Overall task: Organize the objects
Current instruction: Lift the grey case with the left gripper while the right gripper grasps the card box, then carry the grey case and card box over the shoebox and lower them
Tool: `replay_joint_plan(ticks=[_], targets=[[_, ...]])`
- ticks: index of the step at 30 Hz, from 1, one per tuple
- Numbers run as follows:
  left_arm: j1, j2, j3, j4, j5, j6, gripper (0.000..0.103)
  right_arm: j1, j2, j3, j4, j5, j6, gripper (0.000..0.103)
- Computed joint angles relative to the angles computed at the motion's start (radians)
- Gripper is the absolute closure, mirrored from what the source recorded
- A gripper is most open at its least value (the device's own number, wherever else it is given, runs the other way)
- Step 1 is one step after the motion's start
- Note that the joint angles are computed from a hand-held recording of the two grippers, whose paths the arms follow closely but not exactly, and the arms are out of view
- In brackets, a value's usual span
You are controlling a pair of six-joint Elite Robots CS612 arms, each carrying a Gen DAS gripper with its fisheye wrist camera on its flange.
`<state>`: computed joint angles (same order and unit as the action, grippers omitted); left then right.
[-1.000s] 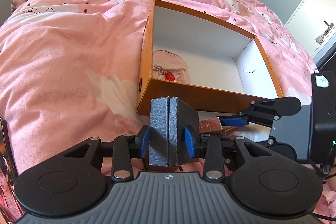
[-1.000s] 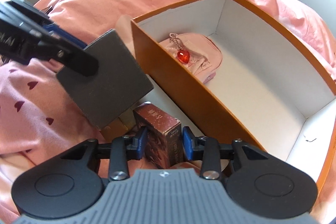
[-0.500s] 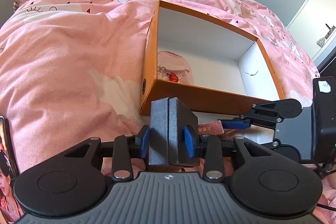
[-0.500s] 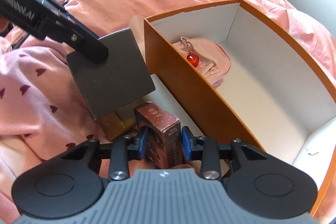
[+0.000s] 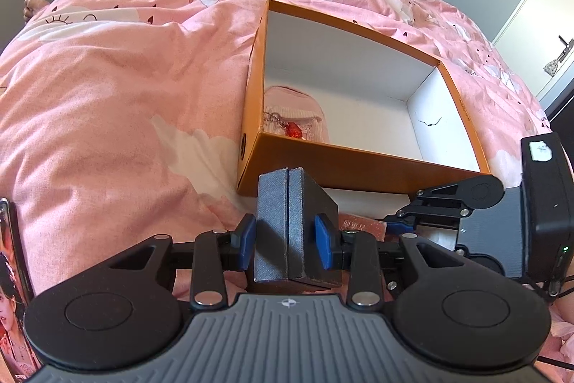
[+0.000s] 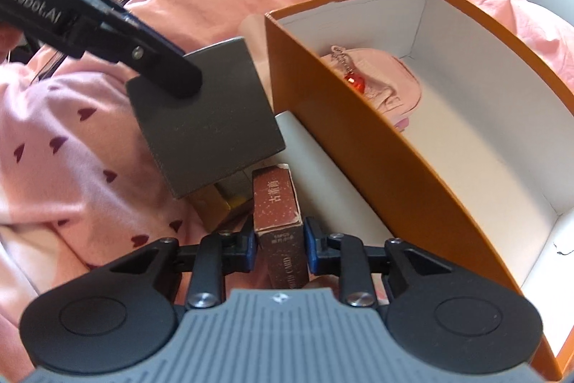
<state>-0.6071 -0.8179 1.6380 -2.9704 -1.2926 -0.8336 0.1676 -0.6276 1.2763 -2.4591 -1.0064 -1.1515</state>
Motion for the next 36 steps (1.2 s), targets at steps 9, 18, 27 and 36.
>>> replay_joint_plan(ticks=[9, 18, 27, 36], targets=[[-0.011, -0.019, 0.029, -0.138, 0.047, 0.014, 0.063, -0.031, -0.062, 0.082, -0.151, 0.1, 0.179, 0.079], [0.002, -0.001, -0.014, -0.232, 0.046, 0.052, 0.064, -0.081, -0.078, 0.057, -0.207, 0.248, 0.418, 0.079], [0.032, 0.054, -0.122, -0.224, 0.0, 0.091, 0.064, -0.08, -0.021, -0.045, -0.317, 0.191, 0.726, 0.079], [0.051, 0.122, -0.22, -0.202, 0.006, 0.105, 0.064, -0.057, 0.093, -0.237, -0.197, 0.102, 0.854, 0.079]])
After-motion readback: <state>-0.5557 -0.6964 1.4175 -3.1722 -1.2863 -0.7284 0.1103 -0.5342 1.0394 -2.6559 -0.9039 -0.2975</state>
